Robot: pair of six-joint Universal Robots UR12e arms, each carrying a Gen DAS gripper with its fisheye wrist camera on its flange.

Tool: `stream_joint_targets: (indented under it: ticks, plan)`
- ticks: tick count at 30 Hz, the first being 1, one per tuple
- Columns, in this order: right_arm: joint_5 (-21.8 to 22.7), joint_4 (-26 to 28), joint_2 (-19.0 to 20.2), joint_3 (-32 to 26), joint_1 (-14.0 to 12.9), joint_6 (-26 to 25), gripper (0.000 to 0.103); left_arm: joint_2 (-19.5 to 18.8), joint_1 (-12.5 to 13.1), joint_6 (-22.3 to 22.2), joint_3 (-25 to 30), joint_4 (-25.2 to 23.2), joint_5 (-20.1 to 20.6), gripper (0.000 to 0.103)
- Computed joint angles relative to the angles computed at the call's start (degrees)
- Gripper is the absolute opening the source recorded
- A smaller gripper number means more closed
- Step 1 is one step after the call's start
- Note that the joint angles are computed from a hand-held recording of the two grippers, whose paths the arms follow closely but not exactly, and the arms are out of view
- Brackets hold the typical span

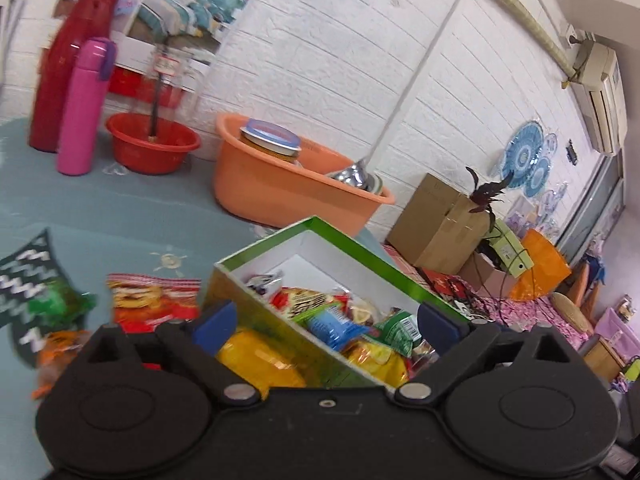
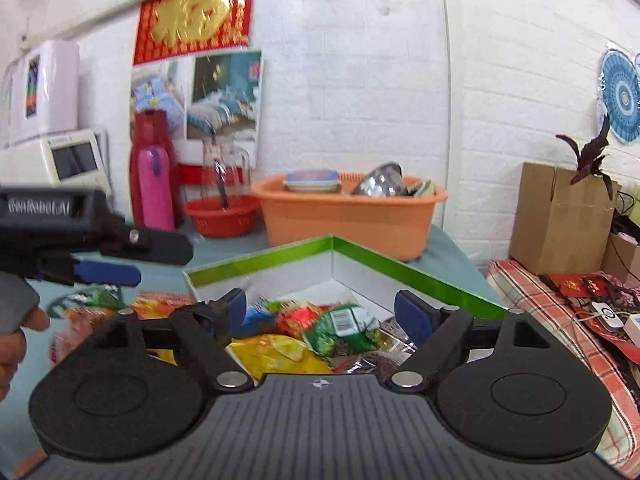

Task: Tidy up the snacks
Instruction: 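Drop the blue and green packets into the green box with both grippers, then grasp the white 'I'm' snack packet with the left gripper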

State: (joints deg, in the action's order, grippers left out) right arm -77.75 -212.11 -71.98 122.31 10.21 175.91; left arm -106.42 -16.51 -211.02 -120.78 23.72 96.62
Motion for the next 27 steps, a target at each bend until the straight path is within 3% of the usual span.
stream_joint_targets:
  ticks: [8, 16, 22, 27]
  plan:
    - [7.13, -0.35, -3.56, 4.59, -0.40, 0.31, 0.103, 4.22, -2.66, -3.45, -7.09, -0.99, 7.70, 0.103]
    - [10.19, 4.61, -4.95, 7.38, 0.66, -1.52, 0.103, 4.94, -2.29, -6.68, -10.38, -1.29, 6.06, 0.103]
    - [8.93, 6.07, -5.32, 8.16, 0.83, 0.39, 0.103, 2.46, -0.77, -4.36, -7.08, 2.03, 0.66, 0.103]
    - [8.88, 6.09, -5.67, 8.78, 0.45, 0.70, 0.103, -0.67, -0.27, -3.45, -1.94, -3.77, 5.22, 0.103]
